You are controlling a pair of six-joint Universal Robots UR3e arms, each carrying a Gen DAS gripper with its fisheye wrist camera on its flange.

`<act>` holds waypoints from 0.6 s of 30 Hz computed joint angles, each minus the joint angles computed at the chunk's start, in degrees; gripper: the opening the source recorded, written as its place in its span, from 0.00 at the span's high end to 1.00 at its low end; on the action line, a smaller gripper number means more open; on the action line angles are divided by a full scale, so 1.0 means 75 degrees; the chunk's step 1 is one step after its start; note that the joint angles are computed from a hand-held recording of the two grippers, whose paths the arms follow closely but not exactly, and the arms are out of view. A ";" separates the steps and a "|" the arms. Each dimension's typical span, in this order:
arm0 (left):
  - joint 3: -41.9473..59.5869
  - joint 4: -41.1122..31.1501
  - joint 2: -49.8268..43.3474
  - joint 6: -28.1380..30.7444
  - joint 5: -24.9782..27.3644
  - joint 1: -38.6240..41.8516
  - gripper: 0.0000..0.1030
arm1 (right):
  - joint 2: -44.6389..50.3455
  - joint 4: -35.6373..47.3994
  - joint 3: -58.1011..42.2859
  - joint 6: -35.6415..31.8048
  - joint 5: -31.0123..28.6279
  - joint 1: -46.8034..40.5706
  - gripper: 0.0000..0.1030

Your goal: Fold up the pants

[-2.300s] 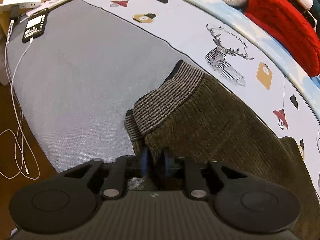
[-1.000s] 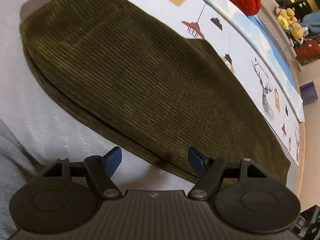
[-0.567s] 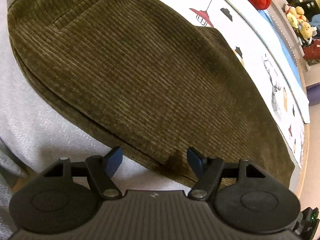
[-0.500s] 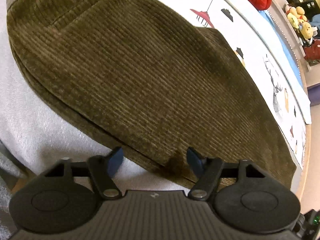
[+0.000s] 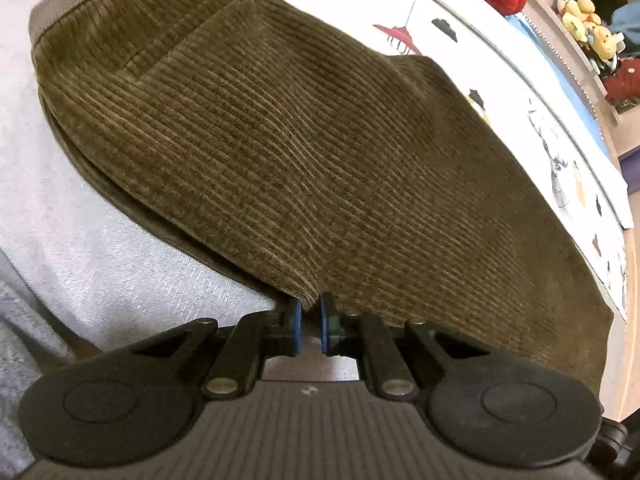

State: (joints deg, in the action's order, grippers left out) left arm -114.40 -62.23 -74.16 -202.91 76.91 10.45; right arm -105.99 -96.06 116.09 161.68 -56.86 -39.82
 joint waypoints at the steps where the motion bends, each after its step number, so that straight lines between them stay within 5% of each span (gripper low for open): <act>1: -0.0010 0.0017 0.0032 0.0047 -0.0069 0.0071 0.90 | -0.0048 -0.0014 0.0023 -0.0063 0.0051 -0.0021 0.97; 4: 0.0063 -0.0232 0.0243 0.0048 -0.0299 0.0288 0.80 | -0.0061 0.0589 -0.0177 -0.0079 0.0302 -0.0353 0.90; 7: 0.0352 -0.0757 0.0491 0.0240 -0.0466 0.0355 0.60 | -0.0335 0.1542 -0.0593 -0.0709 0.0382 -0.0790 0.69; 11: 0.0413 -0.0546 0.0724 0.0329 -0.0459 -0.0083 0.57 | -0.1331 0.1830 -0.0426 -0.2254 0.0711 -0.1331 0.69; 13: 0.0542 0.0079 0.0189 0.0226 -0.0128 -0.0639 0.57 | -0.1539 0.0460 0.0140 -0.1868 0.0628 -0.1206 0.69; 15: 0.0745 0.0574 -0.0535 0.0033 0.0351 -0.1182 0.57 | -0.0946 -0.1161 0.0387 -0.0895 -0.0279 -0.0678 0.69; 17: 0.0881 0.0653 -0.1067 -0.0034 0.0572 -0.1351 0.57 | -0.0539 -0.1292 0.0314 -0.0721 -0.0549 -0.0765 0.86; 18: 0.0839 0.0699 -0.1156 -0.0025 0.0554 -0.1331 0.57 | -0.0563 -0.0810 0.0139 -0.0849 -0.0383 -0.1079 0.86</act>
State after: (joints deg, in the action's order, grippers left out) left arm -108.11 -56.98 -82.83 -203.09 81.07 0.46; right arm -110.21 -102.13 117.14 155.31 -59.74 -47.91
